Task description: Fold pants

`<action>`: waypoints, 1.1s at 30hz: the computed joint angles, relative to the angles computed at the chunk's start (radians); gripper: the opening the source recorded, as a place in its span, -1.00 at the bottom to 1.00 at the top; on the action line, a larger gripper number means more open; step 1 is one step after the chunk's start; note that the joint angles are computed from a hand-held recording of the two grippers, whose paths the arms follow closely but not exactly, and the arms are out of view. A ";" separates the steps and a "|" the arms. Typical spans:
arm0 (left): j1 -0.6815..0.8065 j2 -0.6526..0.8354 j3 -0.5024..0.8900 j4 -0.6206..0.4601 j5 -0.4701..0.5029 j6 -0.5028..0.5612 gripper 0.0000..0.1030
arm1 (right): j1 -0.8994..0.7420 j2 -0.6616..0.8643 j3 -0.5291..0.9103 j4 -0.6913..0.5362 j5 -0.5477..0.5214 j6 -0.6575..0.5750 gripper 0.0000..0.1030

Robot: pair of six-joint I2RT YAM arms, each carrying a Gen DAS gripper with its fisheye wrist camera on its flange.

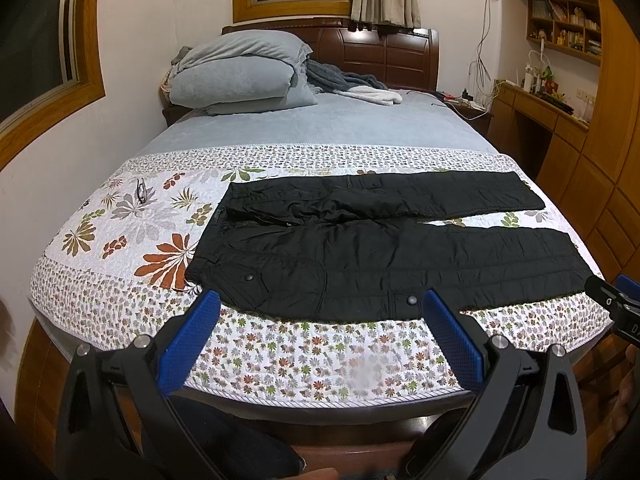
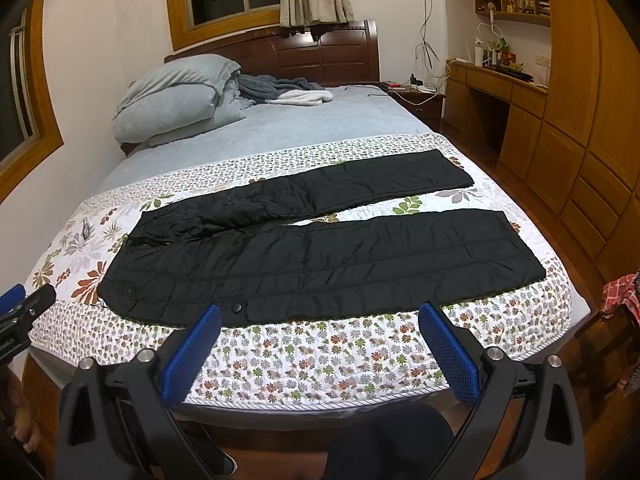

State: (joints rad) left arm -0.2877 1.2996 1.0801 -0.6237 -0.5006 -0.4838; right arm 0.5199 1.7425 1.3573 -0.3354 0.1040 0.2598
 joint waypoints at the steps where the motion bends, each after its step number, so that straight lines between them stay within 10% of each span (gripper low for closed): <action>1: 0.000 -0.001 -0.001 0.000 -0.001 0.000 0.95 | 0.000 -0.002 -0.002 0.001 -0.001 -0.001 0.93; 16: 0.069 -0.024 -0.060 0.081 0.092 0.054 0.95 | -0.017 0.010 -0.008 0.026 -0.009 -0.021 0.93; 22: 0.544 0.161 -0.089 0.221 0.771 0.226 0.95 | -0.214 0.192 0.105 0.016 -0.324 -0.050 0.93; 27: 0.829 0.452 0.042 0.274 0.893 0.250 0.95 | -0.427 0.522 0.393 -0.114 -0.498 -0.050 0.93; 33: 0.986 0.882 0.427 0.026 1.045 0.273 0.93 | -0.555 0.801 0.690 -0.238 -0.640 -0.012 0.93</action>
